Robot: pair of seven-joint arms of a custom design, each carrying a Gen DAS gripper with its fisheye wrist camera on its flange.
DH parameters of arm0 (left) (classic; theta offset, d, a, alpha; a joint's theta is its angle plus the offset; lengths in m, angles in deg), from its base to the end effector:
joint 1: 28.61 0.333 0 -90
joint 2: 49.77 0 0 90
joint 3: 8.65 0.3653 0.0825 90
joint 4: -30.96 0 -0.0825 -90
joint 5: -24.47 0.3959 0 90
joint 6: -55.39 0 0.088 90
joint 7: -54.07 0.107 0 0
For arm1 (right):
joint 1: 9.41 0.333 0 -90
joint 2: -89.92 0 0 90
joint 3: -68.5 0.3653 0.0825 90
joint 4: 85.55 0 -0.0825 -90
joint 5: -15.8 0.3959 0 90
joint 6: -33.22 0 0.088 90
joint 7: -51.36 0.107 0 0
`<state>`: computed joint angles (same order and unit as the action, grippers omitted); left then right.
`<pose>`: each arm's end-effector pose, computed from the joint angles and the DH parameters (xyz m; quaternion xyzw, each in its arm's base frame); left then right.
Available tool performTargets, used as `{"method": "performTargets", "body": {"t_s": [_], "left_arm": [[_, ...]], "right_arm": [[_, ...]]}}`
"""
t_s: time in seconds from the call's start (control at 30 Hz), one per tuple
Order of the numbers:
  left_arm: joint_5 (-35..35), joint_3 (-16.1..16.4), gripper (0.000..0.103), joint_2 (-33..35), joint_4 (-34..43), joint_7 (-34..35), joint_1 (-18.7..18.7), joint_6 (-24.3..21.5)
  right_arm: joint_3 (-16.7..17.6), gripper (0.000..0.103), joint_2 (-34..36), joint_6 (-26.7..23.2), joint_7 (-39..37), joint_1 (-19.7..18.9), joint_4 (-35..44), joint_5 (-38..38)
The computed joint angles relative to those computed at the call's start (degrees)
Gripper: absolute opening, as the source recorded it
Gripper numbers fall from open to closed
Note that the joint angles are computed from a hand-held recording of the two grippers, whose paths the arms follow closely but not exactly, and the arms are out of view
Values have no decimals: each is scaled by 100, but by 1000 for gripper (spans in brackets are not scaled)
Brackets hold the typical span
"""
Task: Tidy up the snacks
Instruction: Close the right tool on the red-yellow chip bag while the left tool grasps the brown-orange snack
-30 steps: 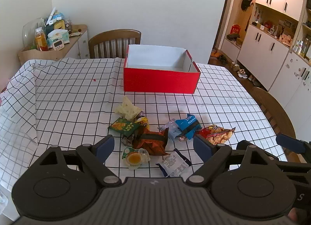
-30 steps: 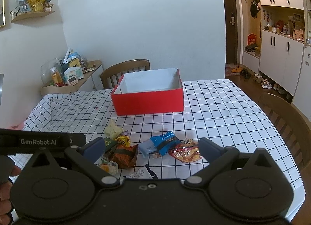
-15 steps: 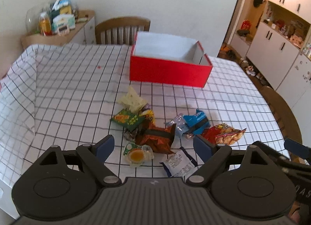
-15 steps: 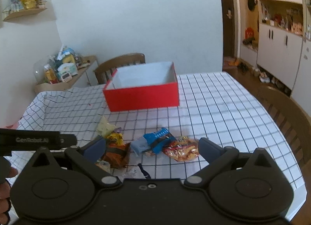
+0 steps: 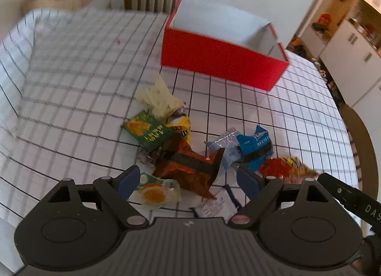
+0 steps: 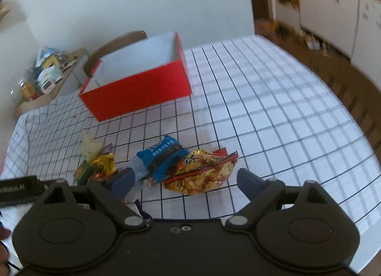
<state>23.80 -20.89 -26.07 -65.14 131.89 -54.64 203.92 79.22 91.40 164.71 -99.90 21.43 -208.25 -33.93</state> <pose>0.5914 -0.4357 0.4633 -0.5312 0.8077 -0.2519 0.0446 0.4387 0.3658 0.4535 -0.3572 0.8718 -0.2360 0.2379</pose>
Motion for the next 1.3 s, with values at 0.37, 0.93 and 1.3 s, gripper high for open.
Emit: {"method": "performTargets", "body": {"t_s": [0.37, 0.93, 1.3], "left_arm": [[-244, 89, 88, 1222, 1647, -794, -93, -1412], [253, 219, 85, 1828, 2322, -764, -434, -1721], [401, 286, 54, 1667, 2070, -784, -489, -1433]], "right_arm": [[-331, 80, 180, 1429, 739, -439, -423, 245], [-594, 77, 580, 2427, 656, -520, -551, 439], [-639, 61, 543, 2286, 739, -436, -520, 108]]}}
